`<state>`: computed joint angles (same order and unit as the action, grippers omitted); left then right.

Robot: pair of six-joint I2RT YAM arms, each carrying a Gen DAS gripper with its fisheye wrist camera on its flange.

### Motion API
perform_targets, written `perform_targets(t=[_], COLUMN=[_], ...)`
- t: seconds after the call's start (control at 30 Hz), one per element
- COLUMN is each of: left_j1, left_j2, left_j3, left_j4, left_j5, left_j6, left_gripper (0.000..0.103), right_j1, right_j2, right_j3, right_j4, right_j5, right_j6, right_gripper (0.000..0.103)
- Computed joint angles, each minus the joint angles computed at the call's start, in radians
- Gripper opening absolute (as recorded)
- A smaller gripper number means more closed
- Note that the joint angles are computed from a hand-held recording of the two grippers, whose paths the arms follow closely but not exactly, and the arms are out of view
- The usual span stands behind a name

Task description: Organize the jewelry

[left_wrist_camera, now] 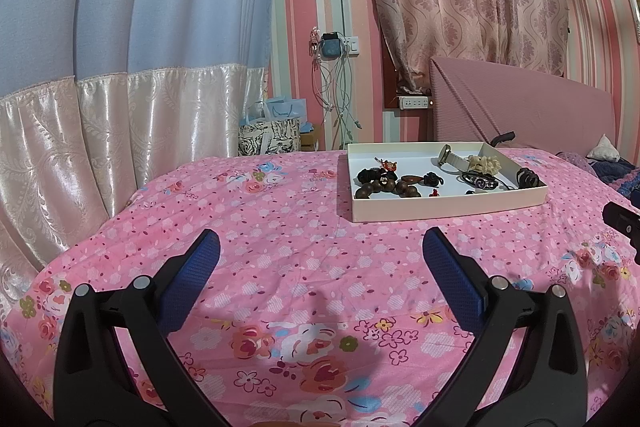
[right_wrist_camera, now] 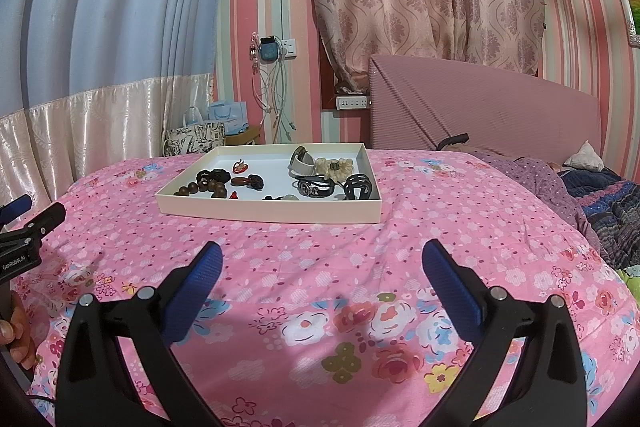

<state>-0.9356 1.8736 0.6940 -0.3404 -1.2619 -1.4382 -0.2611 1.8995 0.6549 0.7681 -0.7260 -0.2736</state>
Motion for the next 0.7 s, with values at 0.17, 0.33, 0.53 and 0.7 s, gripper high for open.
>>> perform_targets(t=[0.17, 0.33, 0.53, 0.7], left_j1=[0.0, 0.001, 0.004, 0.01], left_j2=[-0.001, -0.002, 0.002, 0.0], left_j3=[-0.002, -0.002, 0.001, -0.01], left_j4=[0.004, 0.004, -0.022, -0.025], left_j5=[0.0, 0.0, 0.003, 0.015], left_j6=[0.002, 0.004, -0.032, -0.071], left_gripper=[0.1, 0.1, 0.1, 0.1], right_j1=[-0.001, -0.001, -0.001, -0.001], right_j2=[0.0, 0.0, -0.001, -0.001], right_j3=[0.0, 0.001, 0.001, 0.001], right_j4=[-0.002, -0.002, -0.003, -0.002], right_j5=[-0.001, -0.001, -0.001, -0.001], right_j6=[-0.001, -0.001, -0.001, 0.0], right_gripper=[0.1, 0.1, 0.1, 0.1])
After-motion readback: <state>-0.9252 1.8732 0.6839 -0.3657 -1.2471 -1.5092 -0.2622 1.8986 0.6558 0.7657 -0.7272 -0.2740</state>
